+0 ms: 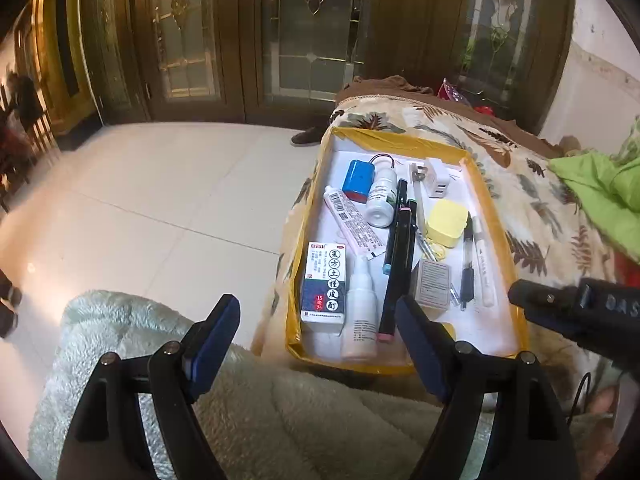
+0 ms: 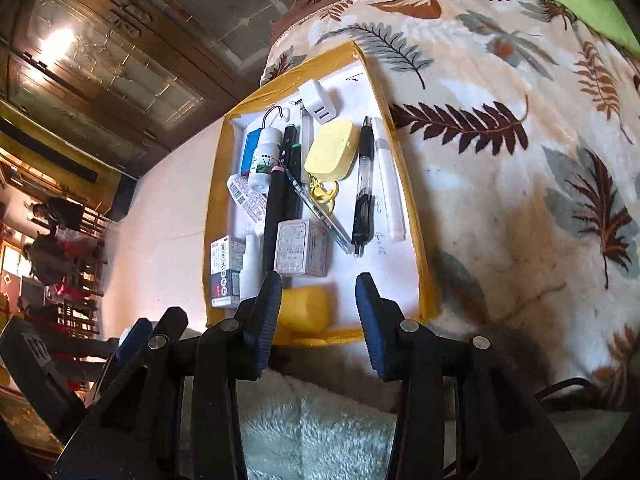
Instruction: Organize rigid objects
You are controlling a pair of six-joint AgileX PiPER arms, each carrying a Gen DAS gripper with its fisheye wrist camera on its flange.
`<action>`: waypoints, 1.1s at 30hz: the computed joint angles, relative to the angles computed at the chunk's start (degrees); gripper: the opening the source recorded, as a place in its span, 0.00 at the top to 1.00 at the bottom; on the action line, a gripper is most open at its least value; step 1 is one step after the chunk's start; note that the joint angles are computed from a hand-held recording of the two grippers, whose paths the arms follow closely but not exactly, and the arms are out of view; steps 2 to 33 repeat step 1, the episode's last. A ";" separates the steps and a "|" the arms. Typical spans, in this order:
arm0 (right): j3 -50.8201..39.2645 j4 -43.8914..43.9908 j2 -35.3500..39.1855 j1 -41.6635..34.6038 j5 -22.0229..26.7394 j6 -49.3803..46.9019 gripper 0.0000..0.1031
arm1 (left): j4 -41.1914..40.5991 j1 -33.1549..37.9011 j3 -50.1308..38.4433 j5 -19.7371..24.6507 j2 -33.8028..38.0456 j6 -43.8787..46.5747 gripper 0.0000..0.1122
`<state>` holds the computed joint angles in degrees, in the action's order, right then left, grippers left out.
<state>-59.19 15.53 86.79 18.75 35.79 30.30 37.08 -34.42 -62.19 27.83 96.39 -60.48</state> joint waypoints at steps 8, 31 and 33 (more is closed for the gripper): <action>-0.20 0.50 0.35 -0.27 0.26 -0.57 0.63 | 0.92 -0.48 0.10 0.23 -0.12 -0.61 0.28; -0.20 0.50 0.35 -0.27 0.26 -0.57 0.63 | 0.92 -0.48 0.10 0.23 -0.12 -0.61 0.28; -0.20 0.50 0.35 -0.27 0.26 -0.57 0.63 | 0.92 -0.48 0.10 0.23 -0.12 -0.61 0.28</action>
